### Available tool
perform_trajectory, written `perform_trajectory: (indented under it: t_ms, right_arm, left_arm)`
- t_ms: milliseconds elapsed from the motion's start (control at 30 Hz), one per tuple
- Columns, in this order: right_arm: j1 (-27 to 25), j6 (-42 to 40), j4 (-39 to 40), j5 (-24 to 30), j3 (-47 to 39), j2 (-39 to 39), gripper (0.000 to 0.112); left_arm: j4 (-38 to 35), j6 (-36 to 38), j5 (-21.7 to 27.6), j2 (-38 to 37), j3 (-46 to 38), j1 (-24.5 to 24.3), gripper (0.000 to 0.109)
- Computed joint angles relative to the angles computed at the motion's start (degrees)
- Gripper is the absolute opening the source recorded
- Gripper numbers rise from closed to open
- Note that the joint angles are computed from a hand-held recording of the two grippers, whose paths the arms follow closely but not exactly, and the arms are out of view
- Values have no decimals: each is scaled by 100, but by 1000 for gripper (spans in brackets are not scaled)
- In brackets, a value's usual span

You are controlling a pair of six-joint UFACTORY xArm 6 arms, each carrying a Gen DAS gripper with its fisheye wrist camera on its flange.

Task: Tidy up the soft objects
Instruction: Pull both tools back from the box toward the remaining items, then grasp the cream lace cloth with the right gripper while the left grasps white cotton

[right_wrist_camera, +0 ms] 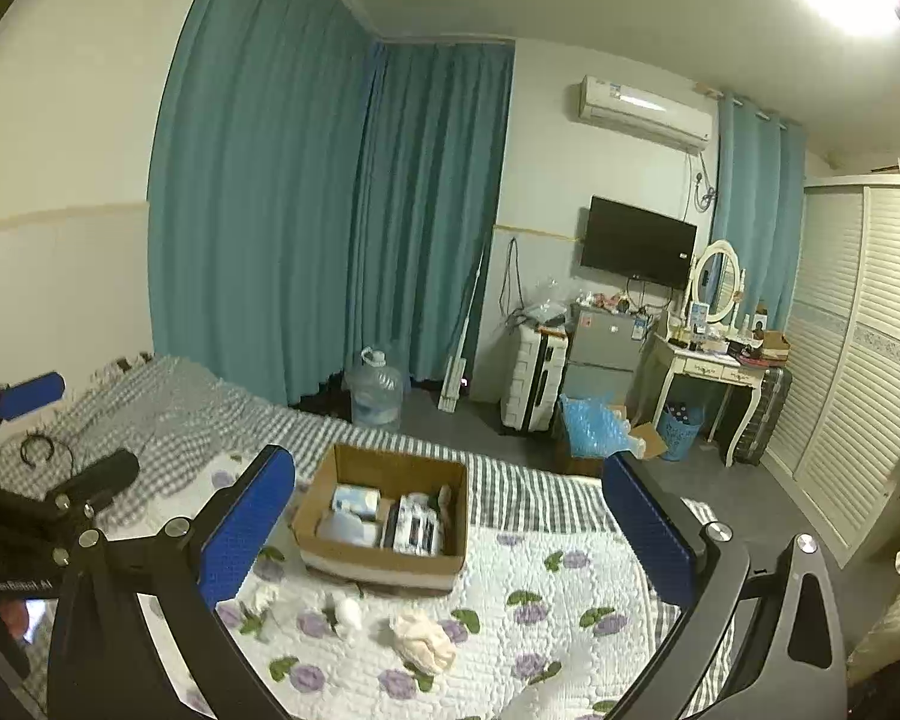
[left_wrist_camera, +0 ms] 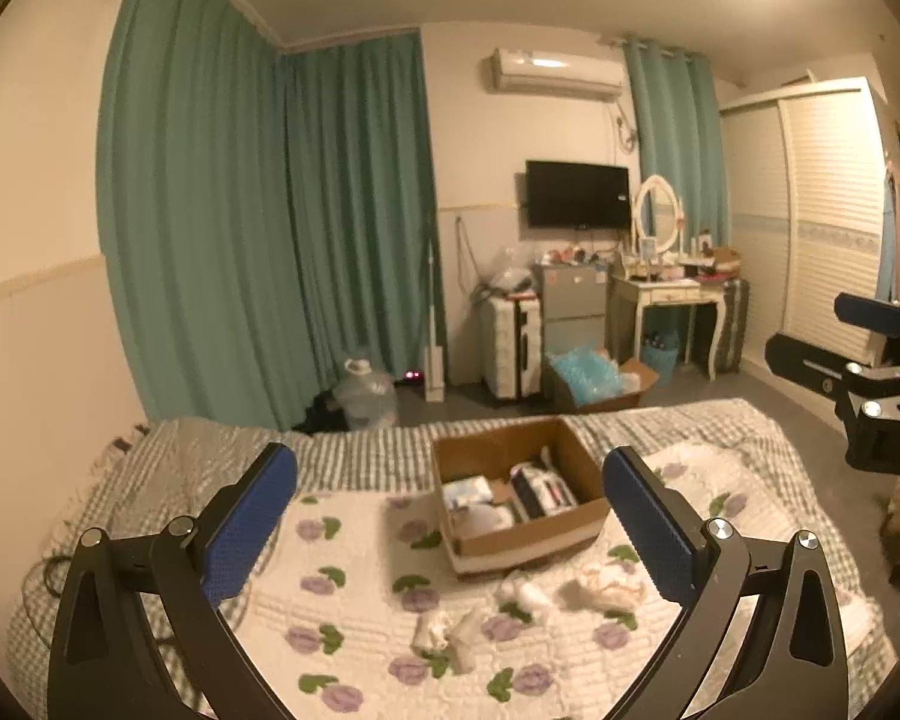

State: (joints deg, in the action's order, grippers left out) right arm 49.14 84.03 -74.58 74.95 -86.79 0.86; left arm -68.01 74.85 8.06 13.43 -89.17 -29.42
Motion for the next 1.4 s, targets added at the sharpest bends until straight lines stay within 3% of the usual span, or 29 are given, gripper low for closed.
perform_trajectory:
  t_ms: [133,300,433,700,833,933,1033,1167,1300,1400]
  right_arm:
    - [-215,359,53,-364,485,6,103]
    - [-706,614,259,-1101,859,265,103]
    - [-1166,630,522,-1792,979,635,103]
    - [-2093,587,1060,-3278,1088,1407,102]
    - [-2494,558,1260,-3891,1137,1744,94]
    - [-2721,293,1501,-4254,1084,2031,84]
    - [-2860,-112,1767,-4463,959,2308,80]
    - [-3039,-576,2268,-4799,904,2544,75]
    - [-3218,-1350,3205,-5403,1057,2617,54]
    - [-3217,-1763,3600,-5501,1124,2662,39]
  left_arm:
    - [-532,525,-25,225,33,-8,103]
    - [-568,428,-244,834,-254,-52,103]
    - [383,-567,-330,1469,-576,-64,103]
    - [2735,-2826,120,2665,-1520,-21,103]
    - [3913,-3993,429,3282,-2202,-41,103]
    - [4219,-4371,779,3714,-2795,-65,103]
    - [4985,-4976,914,4139,-3319,-100,103]
    - [5449,-5337,1288,4615,-3991,-143,103]
    - [5928,-5759,1680,5107,-4702,-145,103]
    - [5858,-5780,1996,5373,-5097,-132,103]
